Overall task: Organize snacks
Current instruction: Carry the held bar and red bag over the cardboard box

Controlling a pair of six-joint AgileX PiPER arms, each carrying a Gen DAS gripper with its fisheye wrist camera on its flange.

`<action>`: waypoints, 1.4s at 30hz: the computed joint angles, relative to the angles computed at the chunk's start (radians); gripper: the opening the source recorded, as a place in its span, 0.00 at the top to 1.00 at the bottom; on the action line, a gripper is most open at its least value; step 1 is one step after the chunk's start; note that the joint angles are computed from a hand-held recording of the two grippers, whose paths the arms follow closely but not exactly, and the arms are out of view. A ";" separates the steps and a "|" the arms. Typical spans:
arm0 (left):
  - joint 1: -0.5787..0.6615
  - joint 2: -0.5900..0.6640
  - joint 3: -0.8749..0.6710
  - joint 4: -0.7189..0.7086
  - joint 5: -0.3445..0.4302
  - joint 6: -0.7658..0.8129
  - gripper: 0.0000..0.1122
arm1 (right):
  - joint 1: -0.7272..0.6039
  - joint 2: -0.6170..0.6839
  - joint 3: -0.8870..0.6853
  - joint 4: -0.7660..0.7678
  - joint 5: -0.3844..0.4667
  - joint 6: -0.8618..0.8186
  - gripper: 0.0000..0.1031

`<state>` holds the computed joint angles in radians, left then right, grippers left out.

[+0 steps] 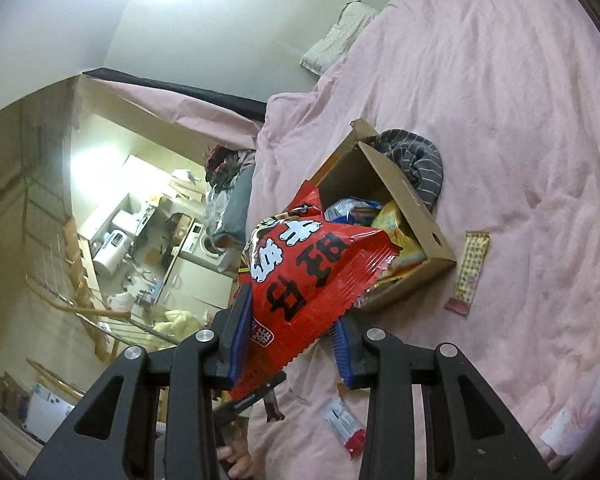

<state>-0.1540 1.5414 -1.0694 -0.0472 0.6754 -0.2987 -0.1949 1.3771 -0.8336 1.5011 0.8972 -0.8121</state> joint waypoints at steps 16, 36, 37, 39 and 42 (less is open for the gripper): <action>0.037 0.125 -0.416 -0.075 0.141 0.133 0.88 | 0.222 0.282 -0.406 -0.231 -0.131 0.152 0.64; 0.030 0.428 -0.704 -0.193 0.002 0.273 0.88 | 0.417 0.673 -0.850 -0.670 -0.091 0.424 0.64; 0.029 0.442 -0.715 -0.185 0.014 0.266 0.88 | 0.414 0.677 -0.853 -0.667 -0.086 0.426 0.64; 0.025 0.470 -0.739 -0.161 0.053 0.245 0.88 | 0.410 0.678 -0.850 -0.659 -0.078 0.426 0.64; 0.030 0.479 -0.744 -0.188 0.083 0.252 0.88 | 0.407 0.685 -0.862 -0.675 -0.075 0.442 0.64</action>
<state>-0.1238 2.0203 -1.8130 -0.2350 0.7583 -0.0465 0.2120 2.0618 -1.6954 0.8259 0.8222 -0.3702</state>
